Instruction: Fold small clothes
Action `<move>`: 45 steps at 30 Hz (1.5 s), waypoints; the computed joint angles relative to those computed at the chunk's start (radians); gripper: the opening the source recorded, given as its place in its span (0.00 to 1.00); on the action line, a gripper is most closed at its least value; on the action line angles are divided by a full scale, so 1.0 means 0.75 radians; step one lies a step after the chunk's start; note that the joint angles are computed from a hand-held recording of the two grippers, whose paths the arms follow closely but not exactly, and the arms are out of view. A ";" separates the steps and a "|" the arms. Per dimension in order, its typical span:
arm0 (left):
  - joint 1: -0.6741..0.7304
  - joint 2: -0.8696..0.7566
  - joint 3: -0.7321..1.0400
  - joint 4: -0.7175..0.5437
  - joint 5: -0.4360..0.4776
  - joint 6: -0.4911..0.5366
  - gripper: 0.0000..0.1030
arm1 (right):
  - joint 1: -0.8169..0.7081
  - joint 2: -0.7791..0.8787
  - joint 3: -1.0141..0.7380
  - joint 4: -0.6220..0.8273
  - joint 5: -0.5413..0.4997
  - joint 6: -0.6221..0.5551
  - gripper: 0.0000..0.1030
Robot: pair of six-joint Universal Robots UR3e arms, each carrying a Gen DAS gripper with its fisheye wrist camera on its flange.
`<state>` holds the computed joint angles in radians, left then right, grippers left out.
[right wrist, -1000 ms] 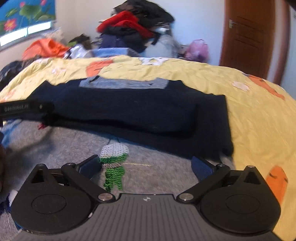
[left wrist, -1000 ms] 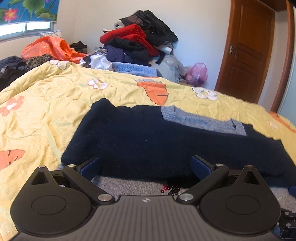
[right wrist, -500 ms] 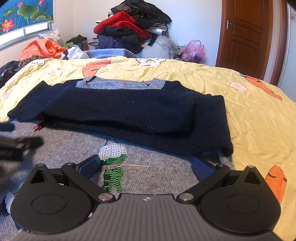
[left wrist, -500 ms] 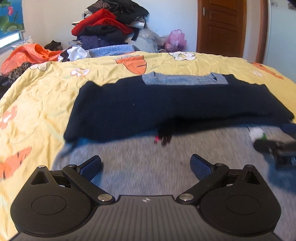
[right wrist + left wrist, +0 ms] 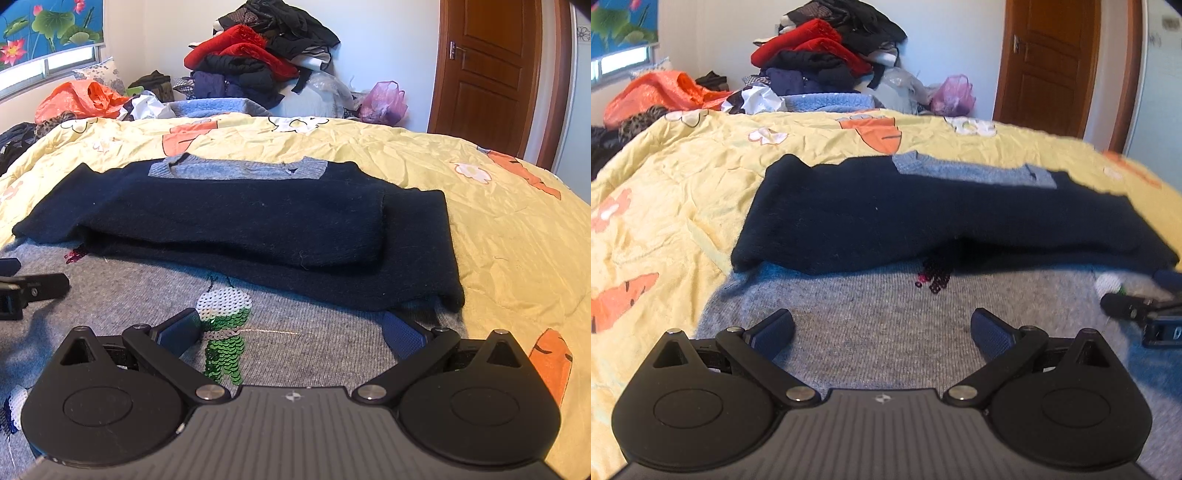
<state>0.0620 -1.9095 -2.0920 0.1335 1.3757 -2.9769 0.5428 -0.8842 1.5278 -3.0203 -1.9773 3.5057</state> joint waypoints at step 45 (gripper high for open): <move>0.007 -0.008 -0.009 0.017 -0.002 0.005 1.00 | 0.151 -0.112 0.165 0.038 -0.160 0.180 1.00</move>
